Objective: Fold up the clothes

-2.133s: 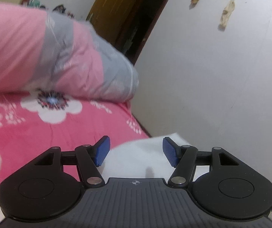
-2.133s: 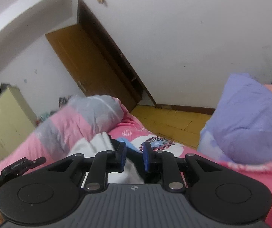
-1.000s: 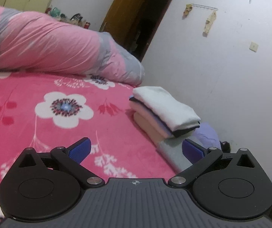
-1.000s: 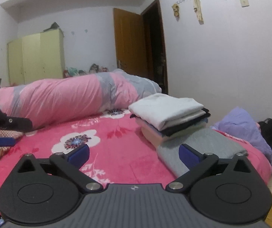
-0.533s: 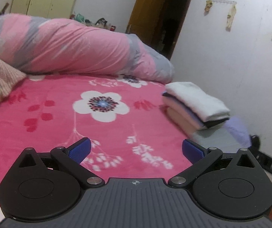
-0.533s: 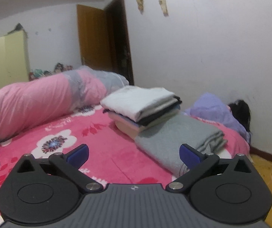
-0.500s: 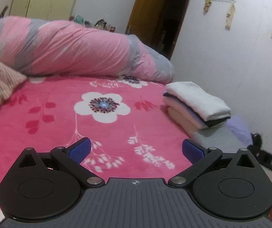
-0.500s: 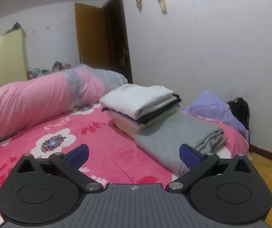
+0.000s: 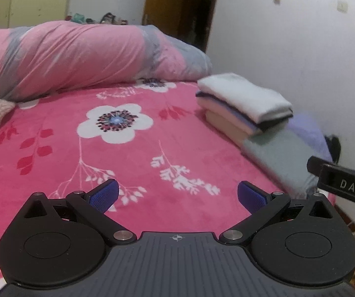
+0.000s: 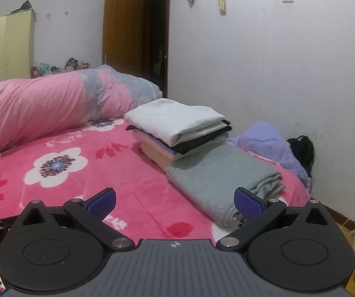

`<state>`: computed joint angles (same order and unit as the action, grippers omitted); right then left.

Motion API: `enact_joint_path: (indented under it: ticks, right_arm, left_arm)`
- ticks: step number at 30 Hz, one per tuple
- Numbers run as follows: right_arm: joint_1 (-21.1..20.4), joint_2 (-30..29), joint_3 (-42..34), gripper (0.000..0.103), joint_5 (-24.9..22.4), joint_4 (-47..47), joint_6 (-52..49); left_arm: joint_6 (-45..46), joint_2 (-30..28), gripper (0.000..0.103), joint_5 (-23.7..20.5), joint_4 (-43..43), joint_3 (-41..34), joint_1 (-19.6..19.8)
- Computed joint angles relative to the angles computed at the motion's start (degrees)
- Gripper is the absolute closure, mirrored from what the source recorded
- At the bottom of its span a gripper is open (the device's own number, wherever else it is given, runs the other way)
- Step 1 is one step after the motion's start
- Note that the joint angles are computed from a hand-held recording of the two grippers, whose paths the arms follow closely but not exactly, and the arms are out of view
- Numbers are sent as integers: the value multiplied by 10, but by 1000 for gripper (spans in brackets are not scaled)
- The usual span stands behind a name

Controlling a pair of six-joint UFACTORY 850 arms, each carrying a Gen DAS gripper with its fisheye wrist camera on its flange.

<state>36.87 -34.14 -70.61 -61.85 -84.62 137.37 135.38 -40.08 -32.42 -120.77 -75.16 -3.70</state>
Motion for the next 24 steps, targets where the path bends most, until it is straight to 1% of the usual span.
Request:
enact_joint_path:
  ticks: [2,4,8,17,24]
  right_arm:
    - [1,-2,-1,0,-19,9,-10]
    - [1,-2,0,0,-34,12,-15]
    - [0,4,9,0,-41,13,-9]
    - [-4,6,13,0,-20,7,-7]
    - [-3,1,10,0,-17,4,-14]
  left_arm:
    - [31,3,0,-2,-24,7,-6]
    - [31,4,0,-2,-21,8,-10]
    - [35,7,0,3,-29,11,-16]
    - [47,6,0,27,-62,6,-21]
    - [58,6,0,29,-84,7,-20]
